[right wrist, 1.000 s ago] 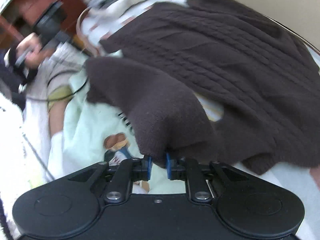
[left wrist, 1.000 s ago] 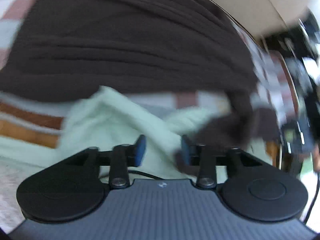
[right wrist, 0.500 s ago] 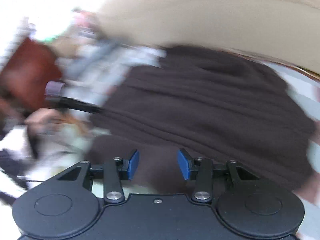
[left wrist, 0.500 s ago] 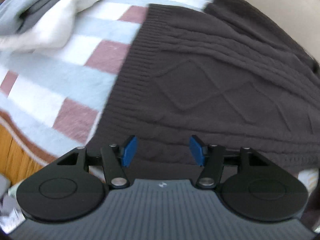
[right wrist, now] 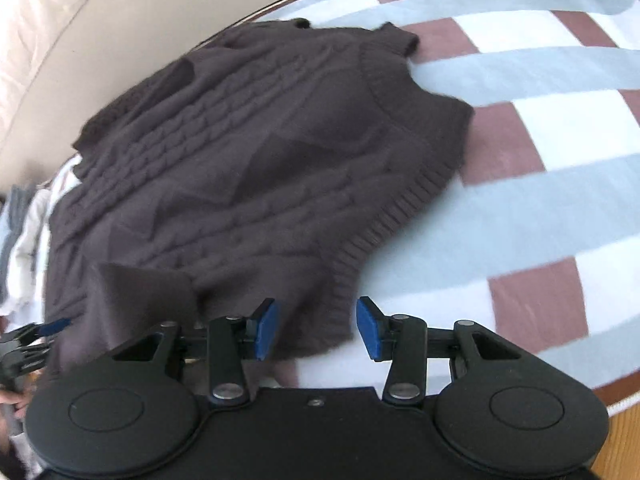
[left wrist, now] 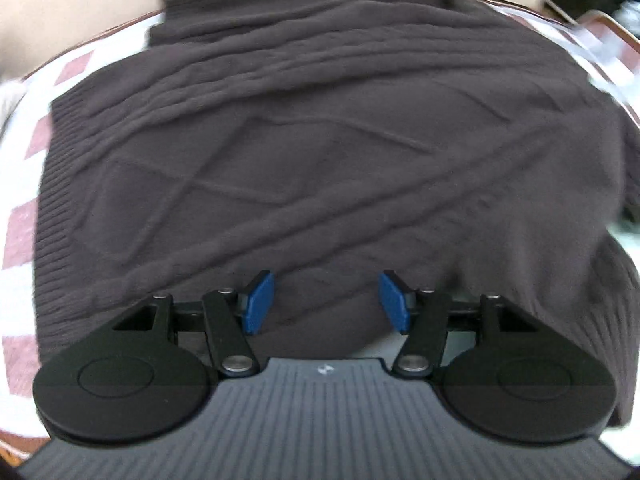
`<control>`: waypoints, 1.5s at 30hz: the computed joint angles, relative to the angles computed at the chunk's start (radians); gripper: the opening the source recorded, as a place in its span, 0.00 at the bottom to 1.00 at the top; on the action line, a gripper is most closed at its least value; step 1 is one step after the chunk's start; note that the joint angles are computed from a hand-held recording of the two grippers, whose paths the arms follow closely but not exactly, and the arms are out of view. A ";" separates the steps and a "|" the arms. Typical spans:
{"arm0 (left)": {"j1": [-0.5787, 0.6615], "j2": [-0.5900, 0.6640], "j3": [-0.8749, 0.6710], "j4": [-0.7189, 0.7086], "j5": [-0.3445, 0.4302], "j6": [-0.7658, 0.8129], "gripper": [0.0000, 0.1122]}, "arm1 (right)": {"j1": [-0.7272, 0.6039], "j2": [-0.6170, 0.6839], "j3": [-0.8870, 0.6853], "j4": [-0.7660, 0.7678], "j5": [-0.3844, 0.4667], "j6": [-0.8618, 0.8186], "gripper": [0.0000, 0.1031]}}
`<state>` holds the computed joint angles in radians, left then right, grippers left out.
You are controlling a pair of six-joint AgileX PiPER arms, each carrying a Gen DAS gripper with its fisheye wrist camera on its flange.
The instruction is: Fold clothes
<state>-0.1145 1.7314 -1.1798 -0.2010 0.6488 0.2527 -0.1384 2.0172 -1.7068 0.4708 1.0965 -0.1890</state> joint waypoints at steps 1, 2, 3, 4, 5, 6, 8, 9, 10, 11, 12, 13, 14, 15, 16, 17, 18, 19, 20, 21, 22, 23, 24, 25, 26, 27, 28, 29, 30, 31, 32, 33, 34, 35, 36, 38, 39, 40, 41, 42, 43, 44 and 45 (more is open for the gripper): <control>-0.004 -0.012 0.016 -0.014 -0.002 0.030 0.51 | 0.002 -0.010 0.035 -0.002 -0.035 -0.007 0.49; -0.007 -0.020 0.027 -0.029 -0.001 0.059 0.51 | -0.001 -0.029 0.089 0.017 -0.088 -0.027 0.50; -0.001 -0.019 0.029 -0.050 0.007 0.094 0.51 | 0.002 -0.030 0.126 0.047 -0.139 -0.041 0.55; 0.011 -0.006 0.020 -0.085 0.026 0.133 0.51 | 0.000 -0.025 0.148 0.086 -0.162 -0.060 0.56; 0.029 0.003 0.011 -0.133 0.052 0.175 0.52 | -0.002 -0.020 0.169 0.128 -0.183 -0.082 0.57; 0.047 0.005 0.011 -0.166 0.066 0.201 0.52 | 0.008 -0.011 0.177 0.154 -0.191 -0.095 0.57; 0.071 0.000 0.018 -0.179 0.062 0.206 0.52 | 0.032 -0.008 0.204 0.187 -0.256 -0.127 0.59; 0.075 -0.002 0.021 -0.159 0.057 0.188 0.52 | 0.046 -0.011 0.222 0.203 -0.303 -0.150 0.56; 0.079 -0.004 0.023 -0.138 0.052 0.169 0.52 | 0.063 -0.013 0.232 0.204 -0.346 -0.157 0.45; 0.083 -0.006 0.026 -0.118 0.047 0.149 0.52 | 0.085 -0.034 0.253 0.164 -0.411 -0.150 0.09; 0.095 -0.011 0.025 -0.111 0.052 0.134 0.52 | 0.112 -0.054 0.265 0.089 -0.470 -0.108 0.05; 0.115 -0.018 0.022 -0.117 0.068 0.122 0.52 | 0.138 -0.071 0.275 0.003 -0.527 -0.056 0.05; 0.137 -0.031 0.024 -0.117 0.074 0.106 0.52 | 0.153 -0.122 0.300 -0.095 -0.568 0.029 0.05; 0.160 -0.047 0.031 -0.112 0.071 0.088 0.52 | 0.159 -0.171 0.320 -0.195 -0.580 0.109 0.05; 0.185 -0.065 0.042 -0.103 0.063 0.060 0.53 | 0.165 -0.222 0.340 -0.295 -0.572 0.183 0.05; 0.212 -0.083 0.056 -0.088 0.049 0.023 0.58 | 0.176 -0.263 0.361 -0.380 -0.556 0.234 0.04; 0.239 -0.096 0.067 -0.066 0.037 -0.027 0.60 | 0.190 -0.283 0.373 -0.460 -0.533 0.284 0.04; 0.259 -0.102 0.074 -0.018 0.024 -0.107 0.62 | 0.213 -0.279 0.379 -0.560 -0.497 0.344 0.04; 0.270 -0.101 0.076 0.058 0.013 -0.207 0.62 | 0.233 -0.272 0.381 -0.639 -0.456 0.382 0.04; 0.281 -0.091 0.065 0.138 0.022 -0.307 0.62 | 0.247 -0.258 0.384 -0.677 -0.435 0.433 0.04; 0.292 -0.075 0.046 0.210 0.046 -0.402 0.62 | 0.251 -0.243 0.384 -0.685 -0.414 0.454 0.04; 0.307 -0.057 0.024 0.250 0.069 -0.460 0.62 | 0.249 -0.231 0.383 -0.676 -0.416 0.464 0.04; 0.325 -0.037 0.001 0.267 0.090 -0.494 0.62 | 0.252 -0.221 0.379 -0.692 -0.426 0.484 0.04; 0.343 -0.017 -0.025 0.284 0.113 -0.527 0.62 | 0.256 -0.207 0.362 -0.706 -0.422 0.489 0.04; 0.360 -0.002 -0.046 0.293 0.128 -0.539 0.62 | 0.261 -0.195 0.337 -0.711 -0.412 0.489 0.04; 0.377 0.007 -0.063 0.296 0.138 -0.533 0.62 | 0.265 -0.189 0.318 -0.713 -0.404 0.483 0.04; 0.393 0.016 -0.081 0.299 0.147 -0.527 0.62 | 0.270 -0.184 0.298 -0.715 -0.396 0.476 0.04; 0.409 0.026 -0.100 0.303 0.156 -0.521 0.64 | 0.271 -0.195 0.306 -0.724 -0.405 0.469 0.04; 0.425 0.038 -0.117 0.284 0.174 -0.497 0.66 | 0.273 -0.207 0.315 -0.733 -0.415 0.462 0.04; 0.440 0.052 -0.134 0.248 0.200 -0.459 0.67 | 0.270 -0.212 0.323 -0.734 -0.426 0.451 0.04; 0.455 0.066 -0.151 0.214 0.227 -0.423 0.67 | 0.267 -0.215 0.328 -0.730 -0.428 0.448 0.04; 0.469 0.080 -0.165 0.177 0.254 -0.393 0.67 | 0.265 -0.218 0.333 -0.725 -0.429 0.445 0.04; 0.481 0.090 -0.171 0.142 0.276 -0.374 0.67 | 0.262 -0.221 0.338 -0.720 -0.431 0.442 0.04; 0.488 0.091 -0.167 0.117 0.282 -0.367 0.69 | 0.258 -0.226 0.346 -0.709 -0.436 0.442 0.04; 0.486 0.088 -0.158 0.114 0.274 -0.377 0.70 | 0.253 -0.229 0.354 -0.695 -0.445 0.440 0.05; 0.468 0.081 -0.144 0.143 0.256 -0.408 0.72 | 0.243 -0.233 0.368 -0.668 -0.464 0.433 0.05; 0.453 0.080 -0.138 0.165 0.253 -0.414 0.73 | 0.238 -0.233 0.374 -0.656 -0.476 0.428 0.05; 0.438 0.077 -0.130 0.190 0.251 -0.421 0.77 | 0.232 -0.236 0.380 -0.632 -0.490 0.413 0.05; 0.426 0.074 -0.124 0.213 0.250 -0.435 0.82 | 0.228 -0.236 0.383 -0.613 -0.502 0.396 0.05; 0.420 0.070 -0.115 0.225 0.248 -0.462 0.84 | 0.225 -0.237 0.387 -0.594 -0.514 0.379 0.05; 0.416 0.065 -0.103 0.230 0.244 -0.494 0.86 | 0.221 -0.237 0.387 -0.577 -0.522 0.357 0.05; 0.411 0.062 -0.092 0.226 0.238 -0.513 0.87 | 0.217 -0.238 0.388 -0.556 -0.529 0.332 0.05; 0.407 0.059 -0.081 0.215 0.230 -0.521 0.87 | 0.209 -0.238 0.388 -0.524 -0.537 0.300 0.05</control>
<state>0.2921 1.7906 -1.2611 0.0141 0.8787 -0.2681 0.0708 1.7796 -1.3187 -0.0528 0.5600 0.1113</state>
